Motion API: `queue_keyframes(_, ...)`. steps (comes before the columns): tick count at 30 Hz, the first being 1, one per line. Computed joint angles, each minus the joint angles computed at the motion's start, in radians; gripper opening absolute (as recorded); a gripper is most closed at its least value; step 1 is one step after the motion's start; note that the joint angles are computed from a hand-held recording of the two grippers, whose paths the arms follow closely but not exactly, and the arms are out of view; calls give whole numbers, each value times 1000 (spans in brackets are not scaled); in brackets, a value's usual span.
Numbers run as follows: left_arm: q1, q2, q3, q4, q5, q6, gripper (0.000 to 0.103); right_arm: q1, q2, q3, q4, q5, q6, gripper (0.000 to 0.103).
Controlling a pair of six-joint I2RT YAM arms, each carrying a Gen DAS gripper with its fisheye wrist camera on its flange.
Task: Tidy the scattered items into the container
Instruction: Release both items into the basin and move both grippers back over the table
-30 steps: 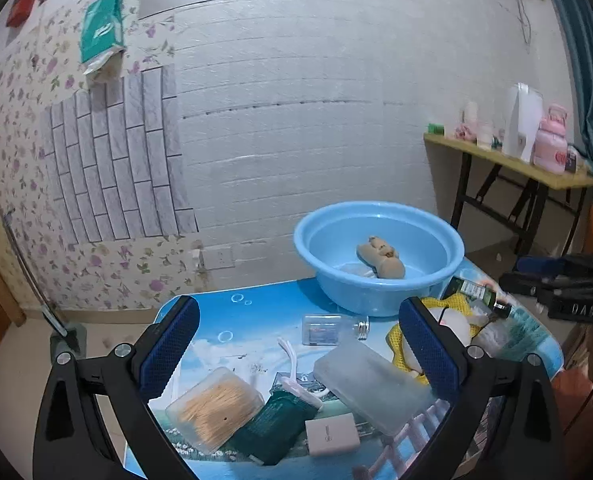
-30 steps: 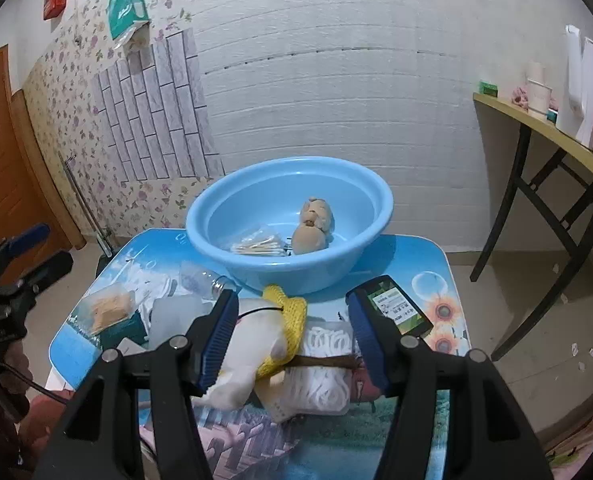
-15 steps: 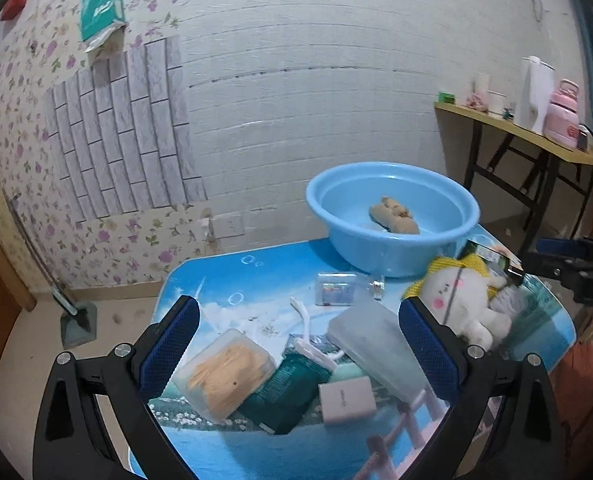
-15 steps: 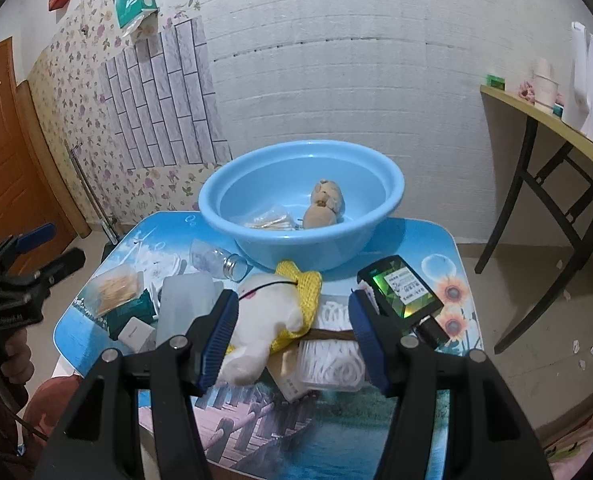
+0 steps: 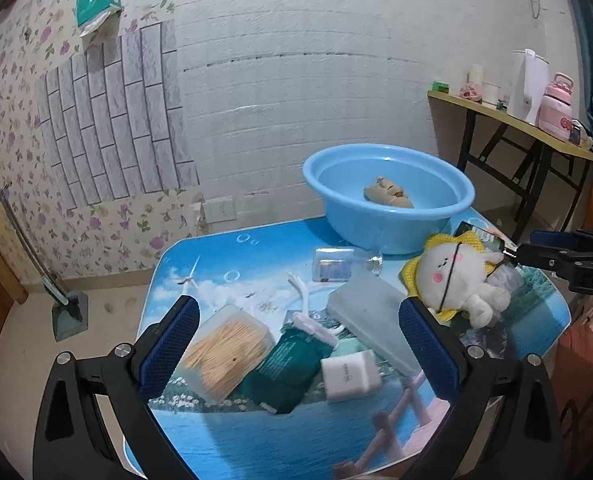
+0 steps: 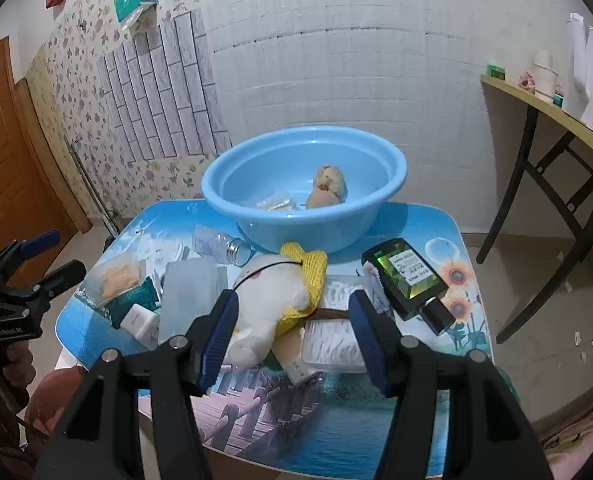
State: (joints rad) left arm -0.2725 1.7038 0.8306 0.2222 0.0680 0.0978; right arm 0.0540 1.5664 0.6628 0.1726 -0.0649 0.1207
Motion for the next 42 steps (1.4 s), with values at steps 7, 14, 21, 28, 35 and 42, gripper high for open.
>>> queue_keyframes(7,28,33,-9,11,16,2,100,23,42,8,-7,7,10,57)
queue_keyframes(14,41,61,6,-5,32,-5,100,27,65,15,-18,24,22,57)
queue_keyframes(21,45,69,6,1,25,-4,100,39,106,41,-22,38,23,57)
queue_keyframes(28,62,99,26,-13,34,-13,100,29,131,35,1,47,32,57)
queue_keyframes(35,89,128,40,-13,32,-23,100,21,149,43,5,40,37,57)
queue_keyframes(42,117,160,53,0,9,-13,100,24,144,27,37,43,44,57)
